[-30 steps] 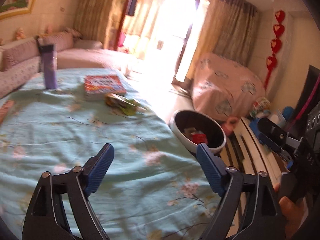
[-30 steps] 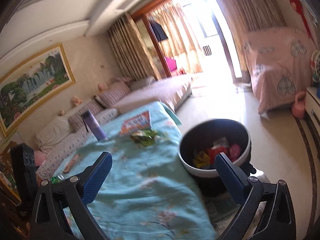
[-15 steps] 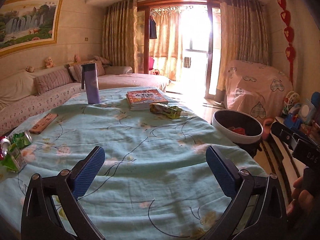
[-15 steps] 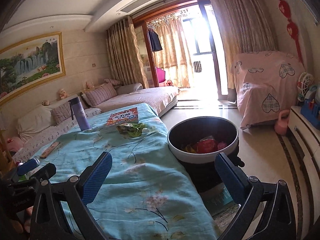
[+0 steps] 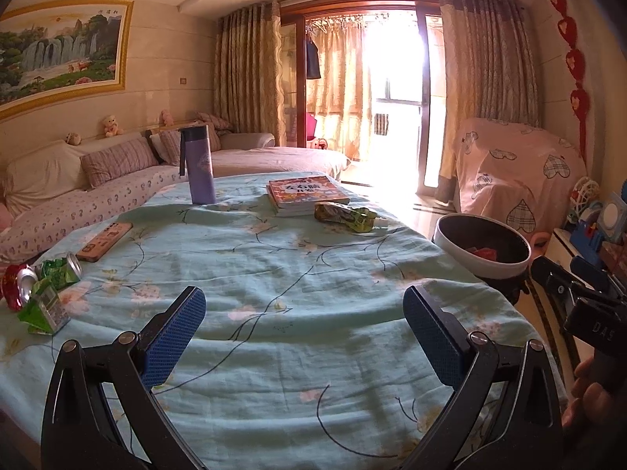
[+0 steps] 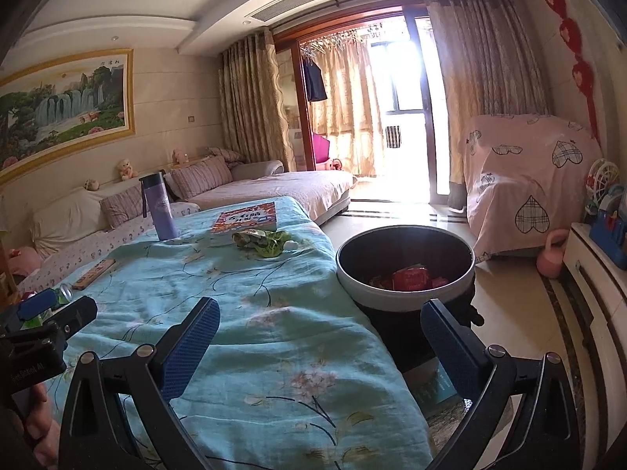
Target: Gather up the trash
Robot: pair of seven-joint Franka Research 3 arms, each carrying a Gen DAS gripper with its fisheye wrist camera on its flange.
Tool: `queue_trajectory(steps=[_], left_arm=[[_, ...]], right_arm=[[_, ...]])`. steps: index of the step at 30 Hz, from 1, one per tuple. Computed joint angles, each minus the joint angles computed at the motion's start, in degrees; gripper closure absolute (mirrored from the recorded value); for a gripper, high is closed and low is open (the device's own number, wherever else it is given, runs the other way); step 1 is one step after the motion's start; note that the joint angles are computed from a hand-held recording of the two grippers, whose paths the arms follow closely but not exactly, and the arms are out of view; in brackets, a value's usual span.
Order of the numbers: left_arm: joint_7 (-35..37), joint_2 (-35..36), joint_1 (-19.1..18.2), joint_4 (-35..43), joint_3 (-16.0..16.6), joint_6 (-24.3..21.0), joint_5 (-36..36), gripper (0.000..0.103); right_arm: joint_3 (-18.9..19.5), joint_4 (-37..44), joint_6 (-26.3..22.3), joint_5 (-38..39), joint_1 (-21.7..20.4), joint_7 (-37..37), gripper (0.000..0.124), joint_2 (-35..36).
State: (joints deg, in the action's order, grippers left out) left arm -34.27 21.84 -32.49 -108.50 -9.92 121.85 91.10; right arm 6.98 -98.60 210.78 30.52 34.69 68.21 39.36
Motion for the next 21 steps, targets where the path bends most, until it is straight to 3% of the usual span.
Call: queue_trajectory(steps=[21], left_arm=[[0.6,-0.4,-0.8,-0.4,-0.3,-2.6,0.0,0.000]], right_arm=[[1.1,-2.1,2.7,-2.6,-0.7,1.3,0.021,-0.7]])
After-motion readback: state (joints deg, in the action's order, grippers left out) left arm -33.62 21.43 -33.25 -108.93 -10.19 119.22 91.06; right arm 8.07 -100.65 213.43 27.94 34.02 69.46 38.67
